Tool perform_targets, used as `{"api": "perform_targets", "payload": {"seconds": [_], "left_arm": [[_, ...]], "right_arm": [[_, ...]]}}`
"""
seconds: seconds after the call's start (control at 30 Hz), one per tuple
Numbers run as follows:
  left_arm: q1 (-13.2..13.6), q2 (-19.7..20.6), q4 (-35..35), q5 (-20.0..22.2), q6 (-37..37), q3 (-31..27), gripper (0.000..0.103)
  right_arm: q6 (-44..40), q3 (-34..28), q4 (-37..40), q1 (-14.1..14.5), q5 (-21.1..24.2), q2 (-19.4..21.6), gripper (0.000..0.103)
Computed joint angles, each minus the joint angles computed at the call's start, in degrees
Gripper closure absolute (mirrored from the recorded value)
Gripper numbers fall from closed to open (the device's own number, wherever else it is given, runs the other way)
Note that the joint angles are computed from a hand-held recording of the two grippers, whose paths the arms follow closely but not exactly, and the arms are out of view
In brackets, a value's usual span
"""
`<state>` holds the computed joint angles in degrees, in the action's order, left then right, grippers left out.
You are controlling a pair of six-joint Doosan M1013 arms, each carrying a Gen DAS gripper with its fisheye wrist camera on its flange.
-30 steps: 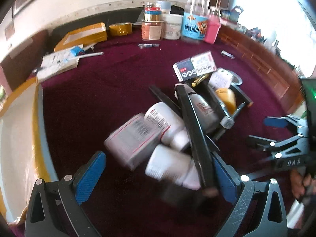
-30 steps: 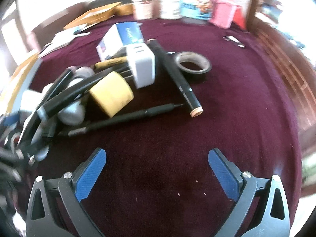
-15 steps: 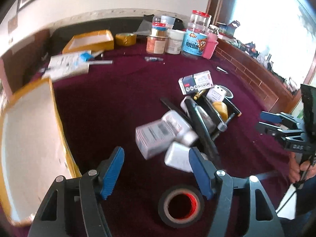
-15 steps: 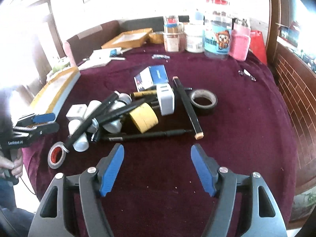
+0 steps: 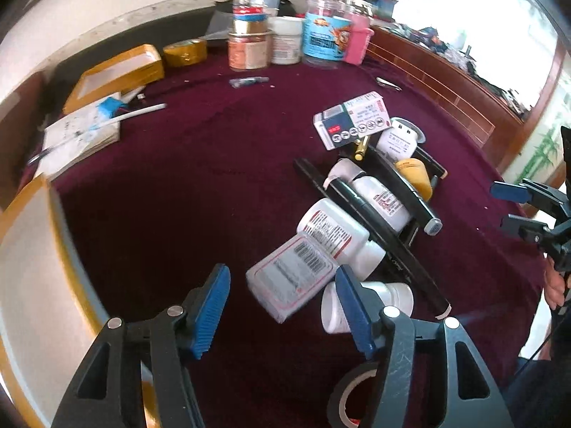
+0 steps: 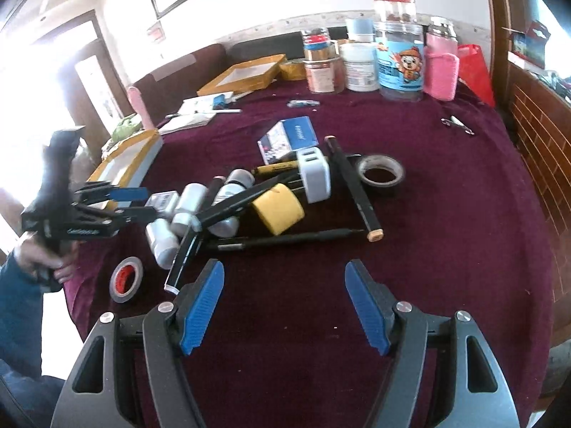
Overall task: Organize rigid objects
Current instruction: 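Grasp the white barcode medicine box with left tool while right tool grasps black tape roll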
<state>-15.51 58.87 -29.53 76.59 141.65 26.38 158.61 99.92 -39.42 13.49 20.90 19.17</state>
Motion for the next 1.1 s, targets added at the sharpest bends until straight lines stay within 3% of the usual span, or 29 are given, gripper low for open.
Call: {"api": "perform_targets", "payload": {"seconds": [0.07, 0.2, 0.27, 0.43, 0.53, 0.63, 0.73, 0.83, 1.1], "left_arm": [[-0.5, 0.7, 1.0, 0.4, -0.2, -1.1, 0.039], [-1.8, 0.0, 4.1, -0.9, -0.9, 1.0, 0.067], [-1.8, -1.9, 4.1, -3.6, -0.4, 5.0, 0.067], [-0.6, -2.3, 1.5, -4.3, -3.9, 5.5, 0.067], [0.6, -3.2, -2.4, -5.3, -4.6, 6.3, 0.067], [1.8, -6.6, -6.4, -9.5, -2.2, 11.4, 0.067], [3.0, -9.5, -9.5, -14.1, -1.0, 16.2, 0.067], [4.0, -11.0, -10.9, -18.0, -1.1, 19.1, 0.067], [6.0, -11.8, -13.2, -20.2, -1.8, 21.1, 0.067]], "right_arm": [[-1.0, -0.1, 0.8, 0.2, -0.5, 0.1, 0.032], [-6.1, -0.7, 5.5, 0.3, -1.8, 0.6, 0.032], [-7.6, -0.9, 6.5, 0.5, -2.3, 0.8, 0.032], [-16.8, -1.9, 12.5, 0.9, -2.9, 1.2, 0.032], [-28.0, -3.3, 20.6, 1.5, -3.4, 2.0, 0.032], [-41.7, -5.5, 29.9, 2.5, -2.9, 3.3, 0.032], [-54.2, -8.5, 38.7, 3.4, -0.6, 5.2, 0.032], [-61.6, -12.0, 44.1, 4.0, 2.7, 7.8, 0.032], [-58.8, -17.7, 40.6, 4.7, 10.2, 12.5, 0.032]]}}
